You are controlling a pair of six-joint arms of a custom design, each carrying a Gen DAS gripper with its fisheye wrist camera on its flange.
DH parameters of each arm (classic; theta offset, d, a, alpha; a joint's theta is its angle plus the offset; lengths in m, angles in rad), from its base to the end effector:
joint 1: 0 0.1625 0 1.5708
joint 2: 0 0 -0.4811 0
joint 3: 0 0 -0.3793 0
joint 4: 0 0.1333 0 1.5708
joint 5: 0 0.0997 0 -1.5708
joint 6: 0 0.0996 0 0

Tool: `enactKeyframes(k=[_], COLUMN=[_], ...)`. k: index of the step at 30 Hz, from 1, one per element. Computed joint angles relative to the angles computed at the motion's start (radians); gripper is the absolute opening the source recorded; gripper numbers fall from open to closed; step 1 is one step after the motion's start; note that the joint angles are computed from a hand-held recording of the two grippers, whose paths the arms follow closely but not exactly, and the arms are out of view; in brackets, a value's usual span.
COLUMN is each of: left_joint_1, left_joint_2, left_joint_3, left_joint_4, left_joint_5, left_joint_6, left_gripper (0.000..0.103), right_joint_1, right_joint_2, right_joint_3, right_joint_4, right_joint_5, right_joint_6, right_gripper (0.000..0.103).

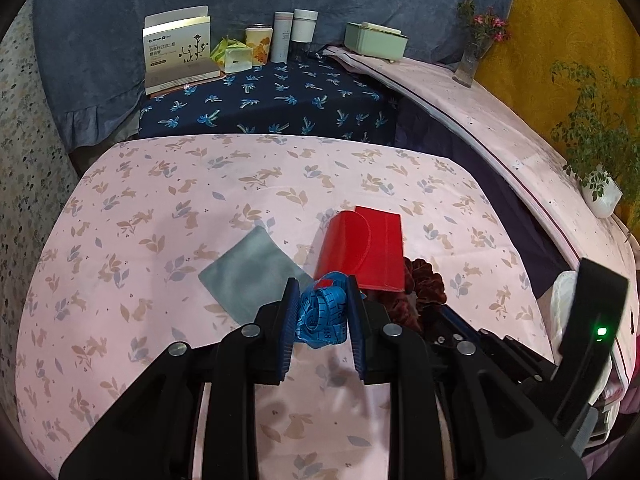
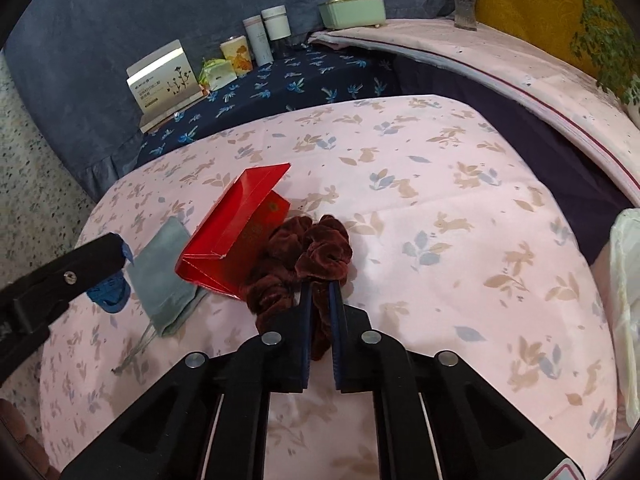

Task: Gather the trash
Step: 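Grasp the dark red velvet scrunchie with the right gripper while the left holds the hair tie, then carry the hair tie and scrunchie over the wastebasket and open both grippers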

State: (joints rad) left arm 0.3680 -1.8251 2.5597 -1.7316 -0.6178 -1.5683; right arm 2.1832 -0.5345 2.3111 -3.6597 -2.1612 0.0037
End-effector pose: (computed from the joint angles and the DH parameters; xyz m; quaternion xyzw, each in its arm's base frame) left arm -0.1214 -0.2767 0.2713 -0.0273 0.8617 -0.3861 0.3282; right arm 0.3263 -0.3290 -0.0118 0.2401 -0.9152 0.2289 0.2288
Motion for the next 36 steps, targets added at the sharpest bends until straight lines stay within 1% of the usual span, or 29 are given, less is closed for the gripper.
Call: enactKeyframes(k=[3,6,9,14,17,21,23,27,29,36], left_joint_1=[-0.037,-0.071,-0.103,-0.162,-0.202,-0.239,-0.259,-0.295,-0.316,-0.353], left_joint_2=[0.02,0.051,0.095,0.202,0.273,0.329,0.358,0.396,0.409,0.455], left_joint_3=[0.003,0.008,0.013,0.021,0.022,0.028,0.03,0.034,0.039,0.043], left_joint_4=[0.007,-0.012,-0.047,-0.149,-0.194,-0.27,-0.302,-0.337,-0.352,-0.388], left_joint_5=[-0.02,-0.043,-0.064,-0.108,-0.128,-0.147,-0.156,-0.17,-0.179,-0.211], left_joint_6=[-0.033,-0.052,-0.06,-0.069,-0.091,-0.121,-0.126,-0.135,-0.138,-0.11], left_gripper=[0.023,0.023,0.023,0.023,0.023,0.023,0.023,0.023,0.023,0.023], right_joint_1=[0.003,-0.001,0.006,0.005,-0.006,-0.027,-0.031,-0.041,-0.034,-0.006], right_joint_2=[-0.037,-0.079,-0.119,-0.199,-0.258,-0.324,-0.342,-0.372,-0.375,-0.385], right_joint_3=[0.054,0.105,0.153,0.232,0.279,0.332,0.349,0.386,0.402,0.435], right_joint_4=[-0.054,-0.097,-0.143,-0.213,-0.233,-0.245,-0.254,-0.276,-0.292,-0.317], right_joint_5=[-0.005,-0.01,-0.045,-0.09,-0.107,-0.147,-0.175,-0.205,-0.22,-0.246], right_joint_6=[0.002,0.005,-0.008,-0.04,-0.065,-0.114,-0.139,-0.155,-0.16,-0.121], right_gripper=[0.007,0.007,0.007,0.007,0.007,0.007,0.007,0.007,0.007,0.007])
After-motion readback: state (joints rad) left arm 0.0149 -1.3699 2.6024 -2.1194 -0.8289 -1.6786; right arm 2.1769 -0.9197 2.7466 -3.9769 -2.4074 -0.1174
